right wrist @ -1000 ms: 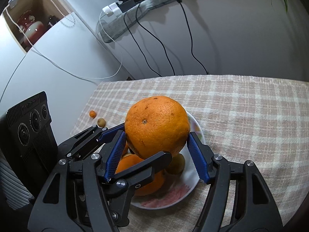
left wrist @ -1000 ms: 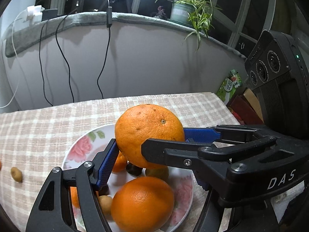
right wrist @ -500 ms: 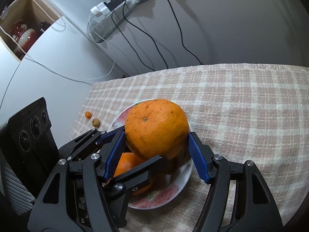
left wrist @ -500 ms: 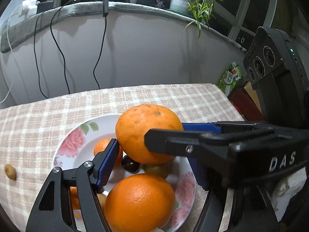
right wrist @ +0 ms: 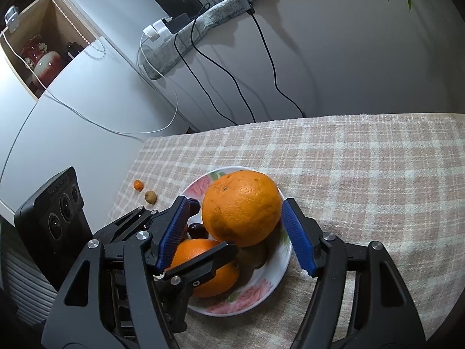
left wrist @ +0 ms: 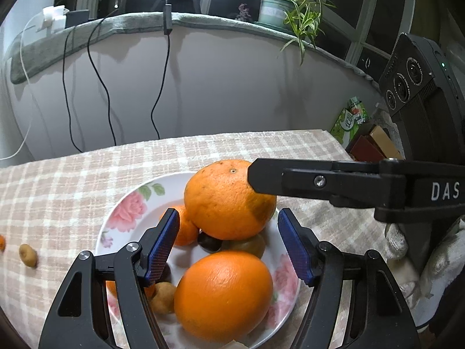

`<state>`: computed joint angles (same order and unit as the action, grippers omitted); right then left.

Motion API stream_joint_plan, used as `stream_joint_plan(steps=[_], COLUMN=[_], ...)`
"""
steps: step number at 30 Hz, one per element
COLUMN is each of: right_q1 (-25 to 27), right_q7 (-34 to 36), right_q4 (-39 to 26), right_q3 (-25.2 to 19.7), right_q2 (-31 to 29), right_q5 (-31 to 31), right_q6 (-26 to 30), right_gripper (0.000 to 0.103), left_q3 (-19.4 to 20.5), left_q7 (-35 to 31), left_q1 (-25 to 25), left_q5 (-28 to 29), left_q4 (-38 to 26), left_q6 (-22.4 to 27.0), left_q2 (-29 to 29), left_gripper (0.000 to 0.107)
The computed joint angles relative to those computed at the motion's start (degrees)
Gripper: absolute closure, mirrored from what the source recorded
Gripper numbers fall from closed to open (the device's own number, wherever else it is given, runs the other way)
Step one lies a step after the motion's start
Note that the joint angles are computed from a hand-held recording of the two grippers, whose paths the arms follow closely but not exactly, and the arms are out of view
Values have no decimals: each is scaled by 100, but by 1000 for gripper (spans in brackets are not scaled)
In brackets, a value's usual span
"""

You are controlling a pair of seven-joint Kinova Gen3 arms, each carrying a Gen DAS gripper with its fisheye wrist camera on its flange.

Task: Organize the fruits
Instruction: 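Carry the large orange over the plate and lower it with both grippers, then open both grippers and move them back toward the loose mandarin and kiwi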

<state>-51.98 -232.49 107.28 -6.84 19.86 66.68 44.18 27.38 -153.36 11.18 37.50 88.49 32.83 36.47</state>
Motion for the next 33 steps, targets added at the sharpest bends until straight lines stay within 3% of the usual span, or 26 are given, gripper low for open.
stream_joint_plan(steps=[9, 17, 23, 29, 33], right_q1=[-130, -255, -478, -502, -467], right_q7=[306, 871, 994, 1696, 2076], right_q4=[-268, -687, -1039, -1683, -2033], right_q3=[-23, 46, 150, 223, 371], right_q2=[101, 278, 495, 795, 982], right_q5=[-96, -118, 179, 2, -195], right_q6=[430, 684, 906, 951, 609], right_gripper=[27, 26, 26, 26, 26], left_q3=[159, 315, 91, -192, -304], left_q7=[-397, -1178, -1525, -1561, -1550], left_q1=[-400, -890, -1065, -1246, -1395], left_q5=[397, 1077, 1419, 1565, 1619], left_q4=[224, 548, 678, 637, 555], left_q6=[-39, -146, -183, -166, -171], left_q2=[-156, -350, -455, -447, -381], left_gripper=[37, 37, 37, 38, 38])
